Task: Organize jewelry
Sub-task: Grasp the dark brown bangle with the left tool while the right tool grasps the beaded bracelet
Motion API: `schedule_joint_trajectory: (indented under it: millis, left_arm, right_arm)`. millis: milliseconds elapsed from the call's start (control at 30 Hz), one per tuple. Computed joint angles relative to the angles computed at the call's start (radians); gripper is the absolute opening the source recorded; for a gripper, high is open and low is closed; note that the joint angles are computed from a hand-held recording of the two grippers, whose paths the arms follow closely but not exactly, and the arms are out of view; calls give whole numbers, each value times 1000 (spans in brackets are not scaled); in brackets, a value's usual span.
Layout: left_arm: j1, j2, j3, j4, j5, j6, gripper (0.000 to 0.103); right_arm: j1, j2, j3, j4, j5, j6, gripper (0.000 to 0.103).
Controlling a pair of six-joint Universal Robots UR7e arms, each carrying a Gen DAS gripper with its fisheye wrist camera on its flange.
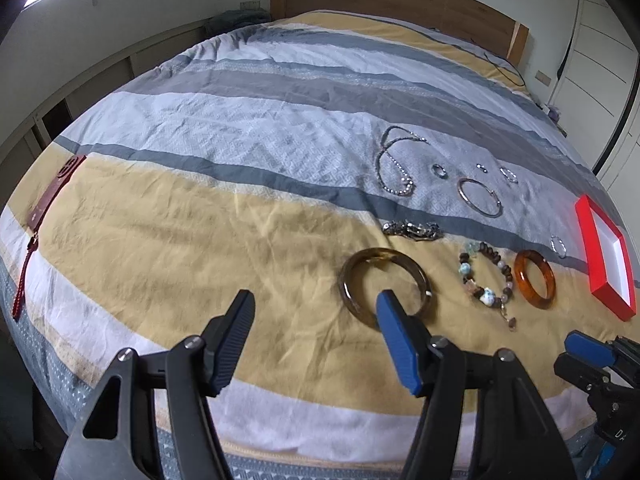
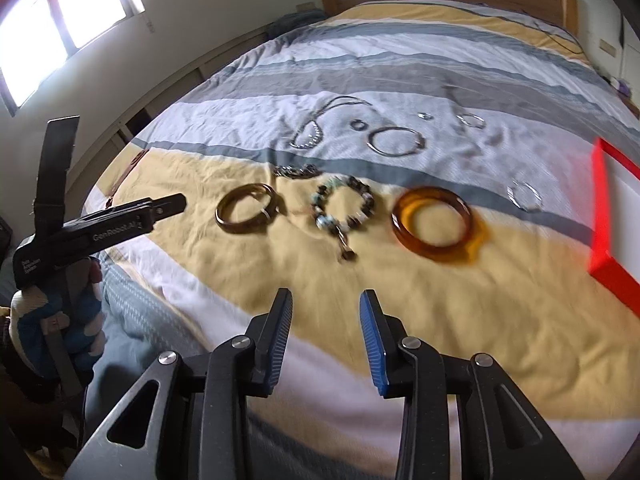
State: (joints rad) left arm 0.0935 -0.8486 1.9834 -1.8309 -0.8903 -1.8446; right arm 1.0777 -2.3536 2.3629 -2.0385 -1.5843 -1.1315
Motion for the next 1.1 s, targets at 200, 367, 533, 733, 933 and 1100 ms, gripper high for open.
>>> schedule_joint_trajectory:
  millis: [200, 367, 533, 733, 933, 1100]
  left_arm:
    - [65, 4, 35, -121, 7, 82, 59]
    - [114, 30, 53, -233, -19, 170, 49]
    - [156, 61, 48, -260, -59, 211, 46]
    - [172, 96, 12, -209, -51, 229, 45]
    - [176, 117, -22, -153, -40, 243, 41]
    - [168, 122, -48, -110, -31, 254, 11]
  right_arm:
    - [168, 173, 22, -156, -58, 93, 35]
    - [230, 312, 29, -284, -103, 128, 35]
    - [240, 423, 26, -360, -155, 147, 30]
    - [231, 496, 22, -394, -165, 136, 30]
    - [239, 564, 12, -428, -162, 152, 17]
    - [231, 588, -11, -411, -128, 179, 12]
